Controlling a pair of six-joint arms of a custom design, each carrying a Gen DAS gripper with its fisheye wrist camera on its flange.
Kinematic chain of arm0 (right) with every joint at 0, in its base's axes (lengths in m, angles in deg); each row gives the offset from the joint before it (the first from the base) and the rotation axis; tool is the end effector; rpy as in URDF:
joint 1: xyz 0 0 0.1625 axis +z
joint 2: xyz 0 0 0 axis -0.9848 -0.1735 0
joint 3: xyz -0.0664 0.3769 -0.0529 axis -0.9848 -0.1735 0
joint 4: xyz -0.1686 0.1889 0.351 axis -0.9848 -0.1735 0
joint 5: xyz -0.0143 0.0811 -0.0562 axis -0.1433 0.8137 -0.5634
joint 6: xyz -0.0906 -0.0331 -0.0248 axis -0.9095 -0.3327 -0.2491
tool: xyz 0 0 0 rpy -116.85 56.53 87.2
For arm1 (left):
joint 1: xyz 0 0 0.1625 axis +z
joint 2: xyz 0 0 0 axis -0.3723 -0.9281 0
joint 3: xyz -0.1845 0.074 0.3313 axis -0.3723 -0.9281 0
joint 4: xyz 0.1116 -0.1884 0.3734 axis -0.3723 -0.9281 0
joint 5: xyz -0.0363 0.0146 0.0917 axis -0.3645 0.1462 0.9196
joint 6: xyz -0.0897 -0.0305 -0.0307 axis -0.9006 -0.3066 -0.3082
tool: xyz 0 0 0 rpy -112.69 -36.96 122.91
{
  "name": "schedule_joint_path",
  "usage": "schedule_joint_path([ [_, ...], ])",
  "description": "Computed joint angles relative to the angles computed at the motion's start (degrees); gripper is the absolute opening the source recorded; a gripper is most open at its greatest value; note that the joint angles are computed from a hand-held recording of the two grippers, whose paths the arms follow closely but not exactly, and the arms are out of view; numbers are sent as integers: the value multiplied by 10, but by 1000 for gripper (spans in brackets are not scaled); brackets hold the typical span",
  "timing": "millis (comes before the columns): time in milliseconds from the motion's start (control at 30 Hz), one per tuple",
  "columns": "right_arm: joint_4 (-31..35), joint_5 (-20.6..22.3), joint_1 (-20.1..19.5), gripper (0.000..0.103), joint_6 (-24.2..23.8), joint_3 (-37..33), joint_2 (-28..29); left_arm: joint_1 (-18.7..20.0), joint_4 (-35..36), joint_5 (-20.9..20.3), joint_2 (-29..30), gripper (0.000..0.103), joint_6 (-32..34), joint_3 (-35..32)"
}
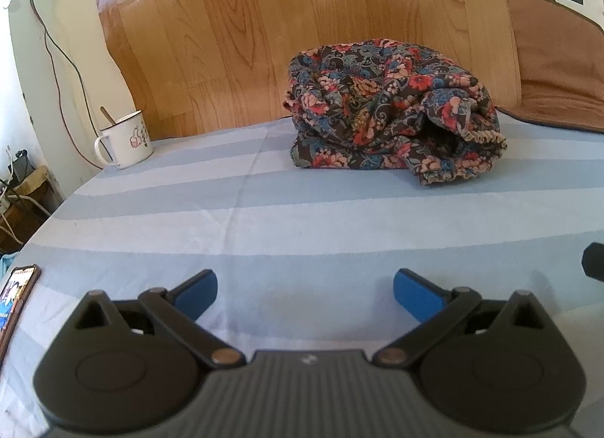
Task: Fold small clothes
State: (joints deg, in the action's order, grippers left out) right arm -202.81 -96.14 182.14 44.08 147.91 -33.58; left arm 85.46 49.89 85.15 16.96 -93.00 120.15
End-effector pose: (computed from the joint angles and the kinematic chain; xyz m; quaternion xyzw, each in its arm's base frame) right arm 0.2408 -0.6761 0.0168 0.1665 -0.8604 0.4283 0.2205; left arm -0.1021 -0.6924 0.1523 0.1726 0.7801 -0.4152 0.4350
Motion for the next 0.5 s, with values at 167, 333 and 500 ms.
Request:
schedule_joint_path([
  [167, 0, -1, 0, 103, -1, 0, 0, 1, 4, 1, -2, 103, -5, 1],
  [333, 0, -2, 0, 103, -1, -1, 0, 3, 31, 11, 0, 103, -25, -8],
  [500, 1, -4, 1, 103, -3, -2, 2, 3, 43, 25, -2, 103, -28, -7],
])
